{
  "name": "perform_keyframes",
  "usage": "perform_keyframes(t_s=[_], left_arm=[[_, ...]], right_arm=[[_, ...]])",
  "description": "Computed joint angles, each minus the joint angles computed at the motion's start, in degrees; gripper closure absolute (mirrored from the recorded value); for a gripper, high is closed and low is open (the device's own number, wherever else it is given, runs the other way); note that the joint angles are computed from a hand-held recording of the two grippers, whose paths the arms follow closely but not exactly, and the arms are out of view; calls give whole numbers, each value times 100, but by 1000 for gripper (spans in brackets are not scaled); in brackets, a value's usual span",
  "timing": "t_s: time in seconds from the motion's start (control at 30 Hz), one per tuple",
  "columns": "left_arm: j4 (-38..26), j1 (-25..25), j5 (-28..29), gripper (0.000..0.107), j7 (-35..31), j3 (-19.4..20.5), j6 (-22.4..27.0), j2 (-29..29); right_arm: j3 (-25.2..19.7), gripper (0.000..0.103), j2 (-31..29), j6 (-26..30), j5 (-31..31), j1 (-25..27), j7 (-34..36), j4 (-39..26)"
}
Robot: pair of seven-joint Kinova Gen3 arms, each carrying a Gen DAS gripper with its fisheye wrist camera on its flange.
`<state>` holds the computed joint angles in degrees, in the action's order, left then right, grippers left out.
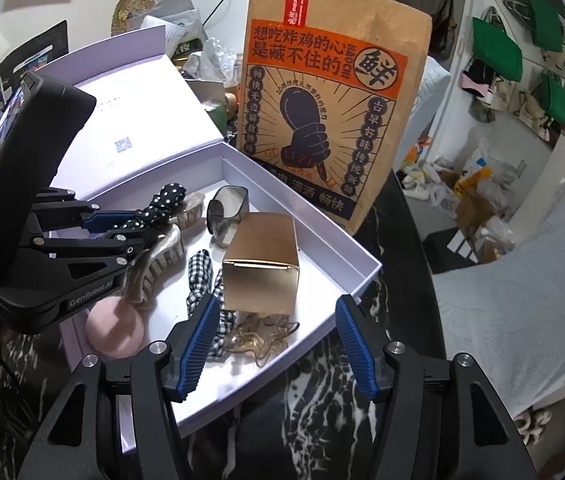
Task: Organize rigid objects
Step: 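Open both grippers to release the gold box and scrunchie in the box, then withdraw both grippers from the box back over the table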
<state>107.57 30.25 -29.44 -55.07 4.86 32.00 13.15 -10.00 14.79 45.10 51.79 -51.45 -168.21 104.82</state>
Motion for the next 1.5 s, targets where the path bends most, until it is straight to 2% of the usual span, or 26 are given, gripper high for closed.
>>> perform_keyframes(t_s=[0.33, 0.37, 0.43, 0.5, 0.57, 0.83, 0.93, 1.03, 1.13, 1.37, 1.5], left_arm=[[164, -78, 117, 87, 99, 94, 68, -286], [187, -84, 98, 84, 143, 101, 76, -330], [253, -85, 14, 69, 271, 118, 65, -417], [349, -89, -96, 30, 459, 138, 33, -539], [450, -89, -297, 19, 730, 159, 14, -668], [673, -339, -781, 18, 1290, 507, 166, -1157], [757, -510, -724, 17, 1275, 627, 109, -1383], [821, -656, -782, 8, 1409, 821, 194, -1622], [943, -830, -938, 8, 1618, 1038, 221, -1921], [988, -1206, -743, 8, 1551, 1512, 522, -2472], [956, -1396, -504, 8, 1452, 1756, 787, -2741]], right_arm=[[-146, 39, -198, 239, 107, -108, -239, 114], [-166, 38, -218, 280, 132, -125, -280, 117], [-206, 36, -262, 329, 186, -148, -372, 145], [-251, 34, -312, 382, 240, -168, -468, 166], [-300, 31, -361, 424, 290, -182, -576, 193], [-509, 12, -638, 532, 443, -159, -1004, 290], [-590, 11, -694, 613, 454, -142, -1047, 236], [-661, 6, -730, 750, 483, -170, -1069, 165], [-756, 0, -776, 999, 655, -274, -1226, 119], [-953, 0, -832, 1707, 863, -577, -1436, -93], [-1082, 0, -879, 2037, 734, -681, -1412, -221]])
